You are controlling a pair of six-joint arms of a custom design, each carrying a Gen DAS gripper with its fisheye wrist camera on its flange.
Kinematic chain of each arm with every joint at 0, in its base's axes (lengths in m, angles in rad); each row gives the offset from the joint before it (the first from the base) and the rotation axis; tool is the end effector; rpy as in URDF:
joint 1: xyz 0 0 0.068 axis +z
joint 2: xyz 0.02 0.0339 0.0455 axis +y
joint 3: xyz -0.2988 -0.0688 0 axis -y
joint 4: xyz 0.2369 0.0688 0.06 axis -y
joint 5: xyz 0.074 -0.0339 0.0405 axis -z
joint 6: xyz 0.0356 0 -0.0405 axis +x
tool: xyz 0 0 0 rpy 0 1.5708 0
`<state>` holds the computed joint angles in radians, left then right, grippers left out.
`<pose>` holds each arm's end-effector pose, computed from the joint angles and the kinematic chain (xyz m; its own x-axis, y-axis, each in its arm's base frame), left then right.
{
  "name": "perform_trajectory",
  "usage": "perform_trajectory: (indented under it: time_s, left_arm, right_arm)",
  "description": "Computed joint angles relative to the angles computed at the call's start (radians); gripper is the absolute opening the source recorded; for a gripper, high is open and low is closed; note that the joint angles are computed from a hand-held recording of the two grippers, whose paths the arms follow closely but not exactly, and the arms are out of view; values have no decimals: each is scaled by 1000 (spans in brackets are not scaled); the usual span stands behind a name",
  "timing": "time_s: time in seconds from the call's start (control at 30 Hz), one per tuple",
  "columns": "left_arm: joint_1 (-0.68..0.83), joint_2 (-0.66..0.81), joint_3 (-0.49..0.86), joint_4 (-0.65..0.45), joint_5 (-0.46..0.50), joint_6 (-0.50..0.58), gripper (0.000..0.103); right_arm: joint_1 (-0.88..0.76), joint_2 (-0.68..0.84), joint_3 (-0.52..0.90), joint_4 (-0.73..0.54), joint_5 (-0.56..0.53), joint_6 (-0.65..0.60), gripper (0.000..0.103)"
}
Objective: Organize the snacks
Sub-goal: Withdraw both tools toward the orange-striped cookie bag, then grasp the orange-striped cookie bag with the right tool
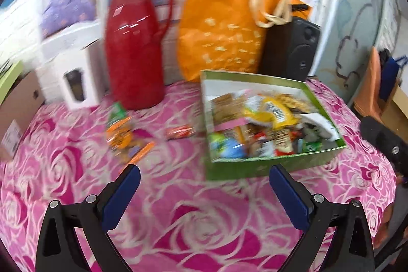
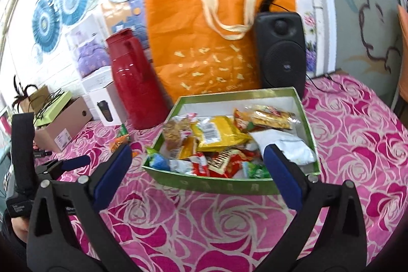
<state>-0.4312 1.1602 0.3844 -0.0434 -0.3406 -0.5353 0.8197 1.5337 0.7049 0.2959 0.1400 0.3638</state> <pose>0.1733 -0.0666 0.1858 -0.6661 -0.2228 -0.7118 -0.1780 0.9743 -0.1384 0.2134 0.2213 0.2225 -0.5524 -0.0753 -0.8302 -0.4764 0.8458 0.2402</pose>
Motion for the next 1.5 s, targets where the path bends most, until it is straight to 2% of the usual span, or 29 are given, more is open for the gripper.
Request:
perform_trajectory:
  time_s: [0.07, 0.2, 0.3, 0.4, 0.63, 0.73, 0.8, 0.97, 1.03, 1.1, 1.2, 1.27, 1.3, 1.4, 1.47, 1.5]
  left_arm:
    - [116, -75, -50, -26, 70, 27, 103]
    - [381, -190, -116, -66, 216, 149, 103]
    - [562, -245, -139, -83, 320, 244, 103]
    - [794, -282, -149, -110, 471, 374, 103]
    - [1196, -195, -129, -92, 719, 617, 103]
    - [1298, -117, -120, -59, 787, 679, 103]
    - [1338, -58, -111, -37, 819, 708, 103]
    - [1339, 39, -106, 34, 831, 717, 103]
    - [1318, 74, -106, 66, 829, 714, 102]
    - [1291, 101, -106, 92, 823, 706, 102]
    - [1251, 120, -110, 117, 822, 698, 102]
    - [1220, 129, -111, 129, 818, 685, 102]
    - [1194, 131, -113, 137, 815, 674, 102]
    - [1110, 130, -124, 175, 783, 642, 102]
    - [1054, 141, -122, 191, 758, 614, 101]
    - [1022, 146, -121, 196, 747, 597, 100]
  right_arm:
    - [43, 29, 17, 34, 5, -10, 102]
    - [116, 115, 88, 66, -6, -7, 103]
    - [169, 213, 220, -23, -45, -38, 103]
    - [212, 305, 351, -115, -62, -89, 103]
    - [254, 581, 717, -335, -101, -137, 103]
    - [248, 703, 876, -426, -121, -133, 101]
    - [249, 775, 980, -483, -122, -155, 94]
    - [251, 928, 1209, -618, -91, -187, 85]
    - [245, 982, 1285, -667, -82, -189, 75]
    - [242, 1011, 1325, -707, -50, -180, 47]
    - [216, 933, 1180, -612, -137, -128, 35]
    - [209, 866, 1063, -538, -179, -113, 13]
    - [209, 834, 1010, -507, -187, -106, 7]
    - [214, 746, 856, -426, -193, -110, 7]
    - [216, 752, 865, -438, -185, -131, 7]
    - [218, 764, 892, -462, -176, -152, 11]
